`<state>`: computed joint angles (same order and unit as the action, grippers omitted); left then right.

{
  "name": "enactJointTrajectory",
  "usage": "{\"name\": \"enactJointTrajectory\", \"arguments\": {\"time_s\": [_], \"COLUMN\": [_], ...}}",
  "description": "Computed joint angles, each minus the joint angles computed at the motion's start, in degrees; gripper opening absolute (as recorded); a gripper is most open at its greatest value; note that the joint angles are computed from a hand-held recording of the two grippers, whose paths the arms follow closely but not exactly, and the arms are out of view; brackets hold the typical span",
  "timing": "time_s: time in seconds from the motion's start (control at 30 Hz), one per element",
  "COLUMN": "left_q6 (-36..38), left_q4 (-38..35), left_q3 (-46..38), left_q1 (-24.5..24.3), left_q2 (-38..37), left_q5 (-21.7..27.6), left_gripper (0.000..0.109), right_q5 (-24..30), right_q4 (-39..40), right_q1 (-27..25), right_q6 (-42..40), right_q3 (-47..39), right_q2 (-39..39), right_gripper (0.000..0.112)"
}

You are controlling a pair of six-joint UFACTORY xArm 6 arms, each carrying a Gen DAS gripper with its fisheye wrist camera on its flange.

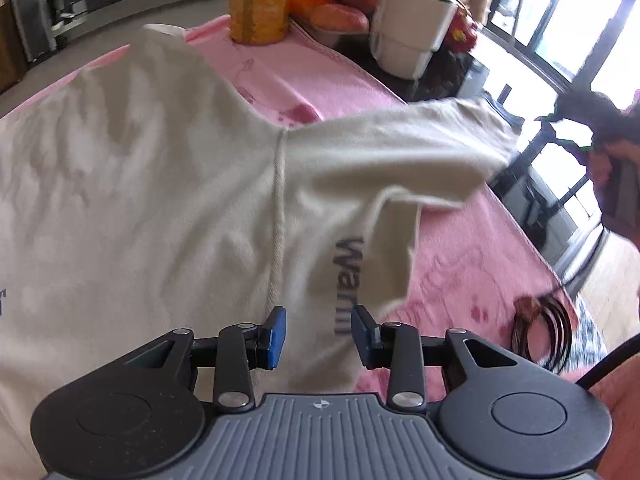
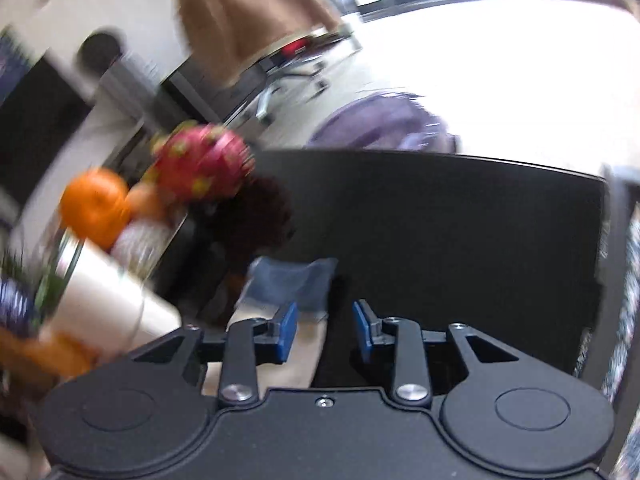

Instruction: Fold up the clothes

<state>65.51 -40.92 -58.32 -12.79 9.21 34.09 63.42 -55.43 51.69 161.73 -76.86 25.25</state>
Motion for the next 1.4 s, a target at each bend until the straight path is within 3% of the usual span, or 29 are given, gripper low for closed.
{"name": "enactJointTrajectory", "arguments": {"time_s": [0.23,0.4,0.5,0.7,0.8,0.83,0.9,0.97,1.03,1.1,1.27,1.33,1.4], "left_q6": [1.27,5.19,9.79,11.08,11.95,12.45,13.84,16.72,21.15,25.1,25.68,25.18,25.61], "left_q4": [0.9,1.6,0.45,1.5,1.66,1.82,2.16,2.41,2.38,1.07,0.62,0.79,-0.04], "left_q3": [2.08,4.08,5.25,4.13,4.13,4.06,3.96,3.9,4.3,4.98,3.6,4.9,5.84], "left_q1": [-0.49,-0.39,-0.56,0.04,0.05,0.11,0.34,0.81,1.35,1.47,2.35,2.35,3.79], "left_q2": [-0.22,-1.01,-1.59,-1.0,-1.09,-1.1,-1.19,-1.4,-1.9,-2.29,-1.28,-2.67,-4.79], "left_q5": [-2.86,-4.11,-5.08,-2.96,-2.53,-2.22,-1.38,0.27,2.12,1.92,3.82,3.2,5.23], "left_gripper": [0.038,0.039,0.039,0.039,0.039,0.039,0.039,0.039,0.039,0.039,0.039,0.035,0.035], "right_q5": [-4.48,2.45,2.9,6.76,9.81,12.72,18.98,26.74,29.78,29.39,30.13,32.32,29.86], "right_q4": [-1.48,3.69,5.64,9.53,9.89,10.55,11.34,10.33,8.61,8.47,12.71,12.4,11.2], "right_q1": [-2.08,-2.46,-3.63,-4.9,-4.87,-4.74,-4.53,-3.98,-3.87,-4.49,-6.15,-5.15,-3.47], "right_q6": [-13.66,-17.33,-17.49,-32.68,-40.57,-44.88,-50.82,-51.98,-51.14,-50.61,-54.44,-50.99,-42.31], "right_q3": [-6.03,-10.34,-9.61,-16.75,-21.39,-25.0,-32.34,-38.77,-39.39,-38.65,-42.89,-42.75,-36.11], "right_q2": [3.99,6.35,6.15,11.44,14.35,16.57,21.07,24.89,25.0,24.56,27.23,25.97,19.42], "right_gripper": [0.023,0.027,0.028,0.027,0.014,0.006,0.004,0.004,0.004,0.004,0.005,0.007,0.013]}}
